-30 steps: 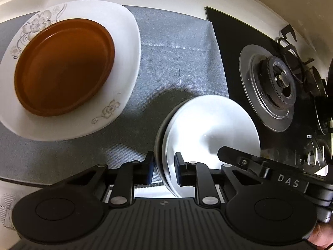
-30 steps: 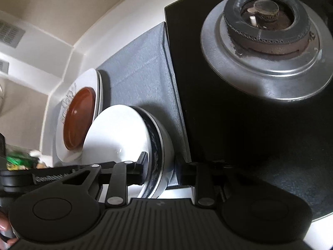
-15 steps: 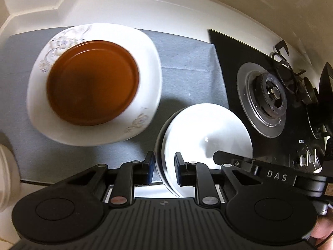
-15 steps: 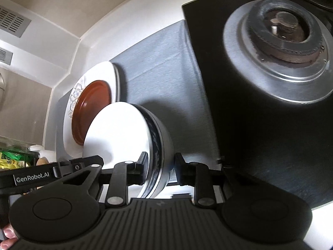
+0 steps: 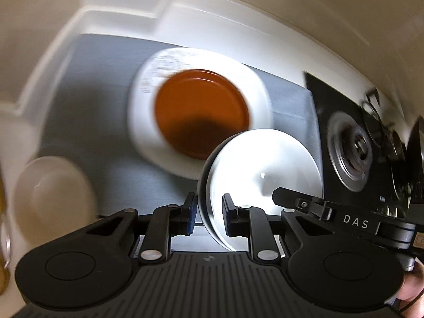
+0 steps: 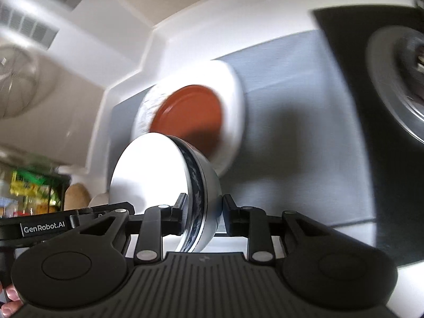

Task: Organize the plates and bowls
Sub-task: 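Lift the nested bowls and carry them toward the terracotta plate stack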

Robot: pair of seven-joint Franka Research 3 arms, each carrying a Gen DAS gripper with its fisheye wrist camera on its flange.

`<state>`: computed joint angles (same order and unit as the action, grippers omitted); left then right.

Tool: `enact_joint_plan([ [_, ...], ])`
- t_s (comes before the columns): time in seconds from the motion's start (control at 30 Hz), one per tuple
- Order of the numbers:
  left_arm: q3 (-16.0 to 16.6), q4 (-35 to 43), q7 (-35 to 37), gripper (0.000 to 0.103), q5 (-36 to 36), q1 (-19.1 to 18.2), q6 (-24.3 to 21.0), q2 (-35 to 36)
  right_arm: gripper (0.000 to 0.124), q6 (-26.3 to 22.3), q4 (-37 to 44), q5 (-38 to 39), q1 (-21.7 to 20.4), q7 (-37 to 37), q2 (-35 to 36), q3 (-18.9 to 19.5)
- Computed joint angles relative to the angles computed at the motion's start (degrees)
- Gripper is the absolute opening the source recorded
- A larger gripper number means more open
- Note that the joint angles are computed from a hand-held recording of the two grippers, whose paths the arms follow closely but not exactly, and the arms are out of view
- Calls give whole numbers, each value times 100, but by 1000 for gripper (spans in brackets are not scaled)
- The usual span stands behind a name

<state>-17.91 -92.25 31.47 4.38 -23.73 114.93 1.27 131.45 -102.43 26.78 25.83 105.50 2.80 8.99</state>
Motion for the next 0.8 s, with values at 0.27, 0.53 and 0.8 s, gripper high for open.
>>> enact_joint_plan([
  [0.27, 182, -1195, -602, 22, -76, 288, -261, -1183, 32, -418, 1378, -43, 374, -196, 1069, 263],
  [0.53, 318, -2028, -944, 22, -374, 526, -374, -2018, 34, -992, 2839, -327, 791, -292, 2059, 344],
  [0.8, 456, -2513, -1103, 22, -611, 622, -427, -2452, 33, -1525, 3870, -532, 1045, -433, 2761, 314],
])
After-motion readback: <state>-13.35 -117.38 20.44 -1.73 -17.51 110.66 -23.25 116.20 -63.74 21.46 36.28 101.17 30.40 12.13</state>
